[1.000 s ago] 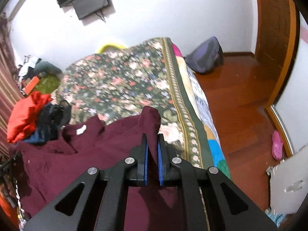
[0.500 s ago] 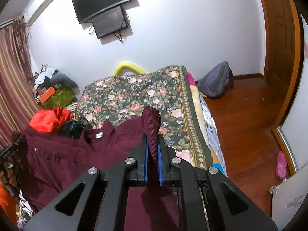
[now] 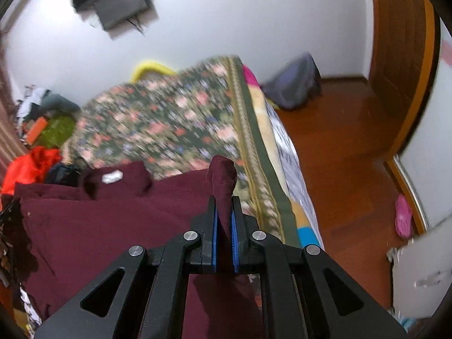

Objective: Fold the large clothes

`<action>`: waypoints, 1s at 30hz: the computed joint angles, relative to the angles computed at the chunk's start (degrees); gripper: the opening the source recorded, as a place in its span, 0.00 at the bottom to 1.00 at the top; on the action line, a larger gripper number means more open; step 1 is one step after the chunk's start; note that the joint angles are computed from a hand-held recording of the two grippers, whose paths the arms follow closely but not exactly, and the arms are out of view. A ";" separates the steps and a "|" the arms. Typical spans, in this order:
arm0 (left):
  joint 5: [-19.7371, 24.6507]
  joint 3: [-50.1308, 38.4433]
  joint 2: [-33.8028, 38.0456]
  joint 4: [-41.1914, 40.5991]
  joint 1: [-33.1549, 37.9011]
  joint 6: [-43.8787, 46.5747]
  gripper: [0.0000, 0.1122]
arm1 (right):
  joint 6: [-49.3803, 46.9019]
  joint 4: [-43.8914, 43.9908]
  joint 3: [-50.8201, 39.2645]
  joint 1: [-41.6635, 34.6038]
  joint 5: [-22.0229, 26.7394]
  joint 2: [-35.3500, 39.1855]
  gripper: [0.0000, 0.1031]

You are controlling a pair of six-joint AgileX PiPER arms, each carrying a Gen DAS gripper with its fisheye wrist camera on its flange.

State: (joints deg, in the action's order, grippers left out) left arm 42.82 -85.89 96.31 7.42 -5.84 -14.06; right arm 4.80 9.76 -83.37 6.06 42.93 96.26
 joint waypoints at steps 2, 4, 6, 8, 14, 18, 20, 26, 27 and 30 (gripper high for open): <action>-1.17 2.03 -0.18 -2.11 1.10 1.31 0.17 | -0.56 0.71 -0.01 -0.64 1.03 0.92 0.07; -1.45 3.12 -0.57 -3.49 1.60 2.28 0.24 | -1.27 0.53 0.80 -0.82 1.61 0.87 0.09; -0.84 3.33 -0.82 -2.46 1.41 1.29 0.32 | -1.16 -1.30 1.95 -0.17 1.70 -0.18 0.09; -0.49 4.01 -1.40 -1.22 0.80 0.47 0.34 | 0.34 -5.09 2.30 1.23 2.78 -1.67 0.09; 0.34 7.97 -5.70 4.05 -1.51 -3.95 0.44 | 0.72 -9.27 5.04 3.84 4.39 -7.86 0.13; 0.77 11.32 -10.40 7.81 -2.79 -7.26 0.51 | 0.63 -8.61 8.19 5.56 5.58 -13.84 0.17; 0.97 13.04 -12.56 9.73 -3.53 -8.83 0.62 | 1.44 -8.89 9.94 6.74 5.61 -16.64 0.32; 0.85 20.17 -20.41 8.69 -2.96 -8.57 0.78 | 7.52 -13.11 15.56 11.76 4.76 -24.64 0.57; 0.78 21.69 -21.78 8.40 -2.68 -8.35 0.78 | 9.17 -14.31 16.67 12.88 4.97 -26.00 0.57; 1.01 26.13 -25.13 6.51 -1.60 -6.99 0.78 | 14.01 -18.09 19.13 16.26 5.82 -28.44 0.58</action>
State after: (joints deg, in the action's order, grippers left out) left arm 43.84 -59.76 71.18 13.93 -7.44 -21.05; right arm 18.81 -8.34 -64.23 22.31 48.75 67.82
